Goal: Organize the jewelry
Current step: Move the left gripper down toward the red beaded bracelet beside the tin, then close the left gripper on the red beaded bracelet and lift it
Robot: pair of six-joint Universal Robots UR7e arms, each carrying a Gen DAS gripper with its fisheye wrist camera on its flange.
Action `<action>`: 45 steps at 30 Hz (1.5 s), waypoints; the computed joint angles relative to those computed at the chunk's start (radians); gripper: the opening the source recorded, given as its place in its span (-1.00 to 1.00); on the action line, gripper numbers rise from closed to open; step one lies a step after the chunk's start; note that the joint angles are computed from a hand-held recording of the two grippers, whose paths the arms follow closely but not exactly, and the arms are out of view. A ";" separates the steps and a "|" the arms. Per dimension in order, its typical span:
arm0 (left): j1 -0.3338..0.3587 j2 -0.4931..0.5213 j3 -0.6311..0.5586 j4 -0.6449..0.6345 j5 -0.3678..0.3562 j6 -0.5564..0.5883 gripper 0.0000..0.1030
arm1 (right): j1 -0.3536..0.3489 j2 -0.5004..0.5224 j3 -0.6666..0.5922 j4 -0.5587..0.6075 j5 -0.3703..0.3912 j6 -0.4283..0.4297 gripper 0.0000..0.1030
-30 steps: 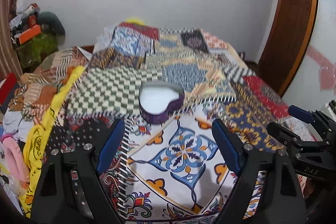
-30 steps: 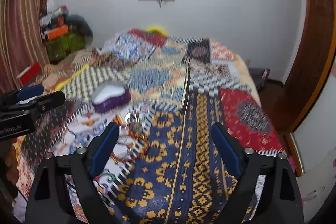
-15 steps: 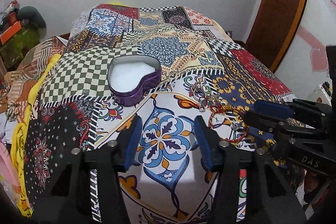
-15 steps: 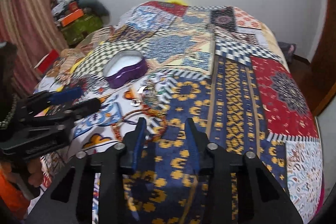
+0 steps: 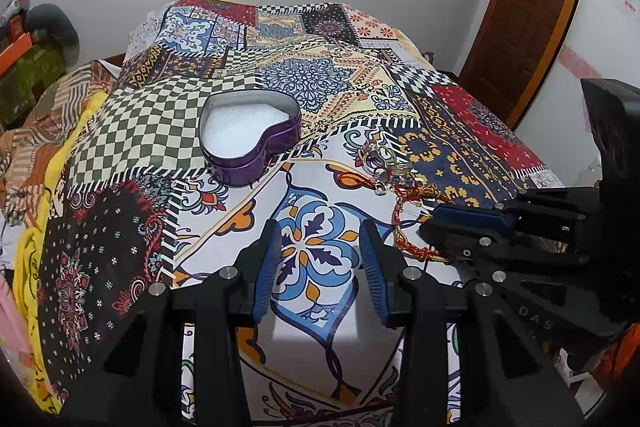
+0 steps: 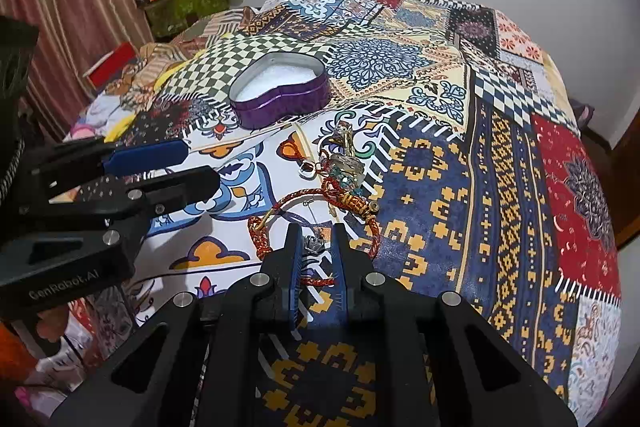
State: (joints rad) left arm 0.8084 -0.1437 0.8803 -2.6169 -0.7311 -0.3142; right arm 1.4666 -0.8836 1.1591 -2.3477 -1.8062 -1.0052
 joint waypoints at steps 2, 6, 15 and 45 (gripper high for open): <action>0.001 0.001 -0.004 0.000 -0.006 -0.001 -0.22 | -0.001 -0.001 0.002 -0.005 0.001 -0.003 -0.82; -0.004 0.006 -0.013 -0.004 -0.011 0.009 -0.22 | -0.005 -0.010 -0.008 0.024 0.027 0.020 -0.83; -0.008 0.036 -0.076 0.016 -0.064 0.043 -0.22 | -0.002 -0.055 0.024 -0.017 0.091 0.034 -0.83; -0.028 0.141 -0.260 0.089 -0.038 0.079 -0.97 | -0.030 -0.081 0.001 -0.068 0.149 0.129 -0.83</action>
